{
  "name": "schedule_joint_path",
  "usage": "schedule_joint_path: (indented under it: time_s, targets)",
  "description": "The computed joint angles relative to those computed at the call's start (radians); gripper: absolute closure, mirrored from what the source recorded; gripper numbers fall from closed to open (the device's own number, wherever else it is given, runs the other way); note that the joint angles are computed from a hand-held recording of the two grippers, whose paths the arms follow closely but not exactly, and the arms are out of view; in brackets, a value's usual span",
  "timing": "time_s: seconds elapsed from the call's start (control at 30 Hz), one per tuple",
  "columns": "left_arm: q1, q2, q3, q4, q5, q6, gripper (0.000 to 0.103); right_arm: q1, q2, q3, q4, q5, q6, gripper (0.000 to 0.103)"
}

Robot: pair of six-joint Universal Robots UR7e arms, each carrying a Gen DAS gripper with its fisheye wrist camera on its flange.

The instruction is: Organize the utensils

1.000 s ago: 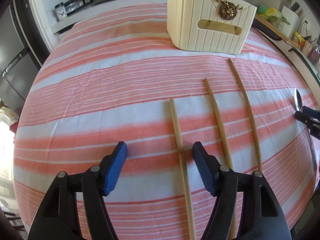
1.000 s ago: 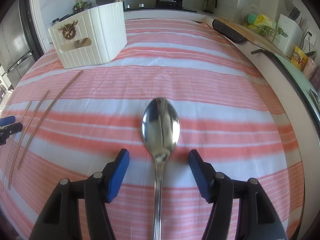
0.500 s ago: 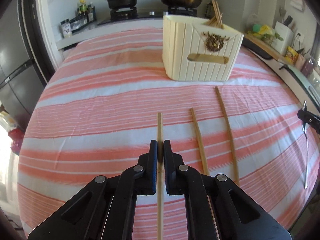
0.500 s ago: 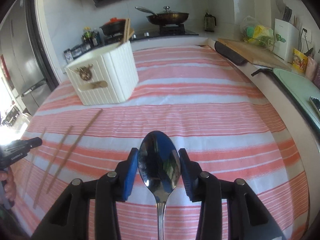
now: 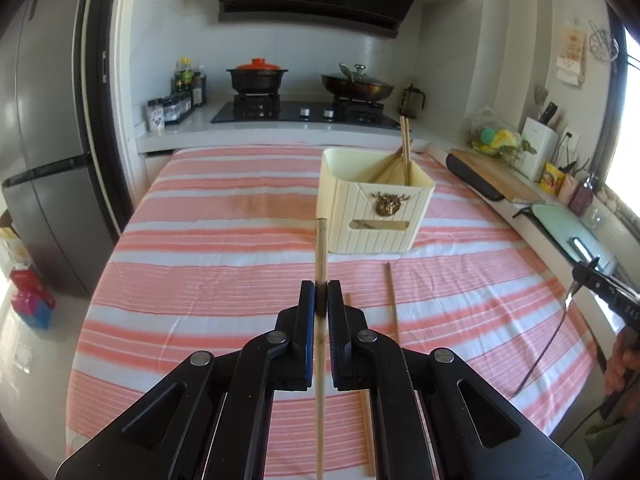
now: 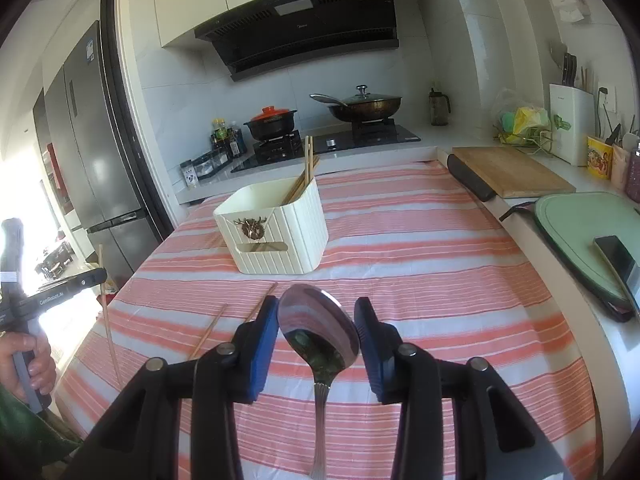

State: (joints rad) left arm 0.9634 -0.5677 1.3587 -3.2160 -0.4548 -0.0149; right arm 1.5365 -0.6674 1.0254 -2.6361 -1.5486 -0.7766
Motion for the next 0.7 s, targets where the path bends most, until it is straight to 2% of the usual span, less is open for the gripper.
schedule_joint_path:
  time_s: [0.43,0.7]
  targets:
    - [-0.005,-0.006,0.031,-0.052,-0.002,-0.02,0.098,0.0,0.002,0.006,-0.044,-0.007,0.01,0.068]
    - [-0.005,-0.004,0.034,-0.057,-0.004,-0.027,0.098,0.008,-0.003,0.035,-0.086,-0.022,-0.025,0.07]
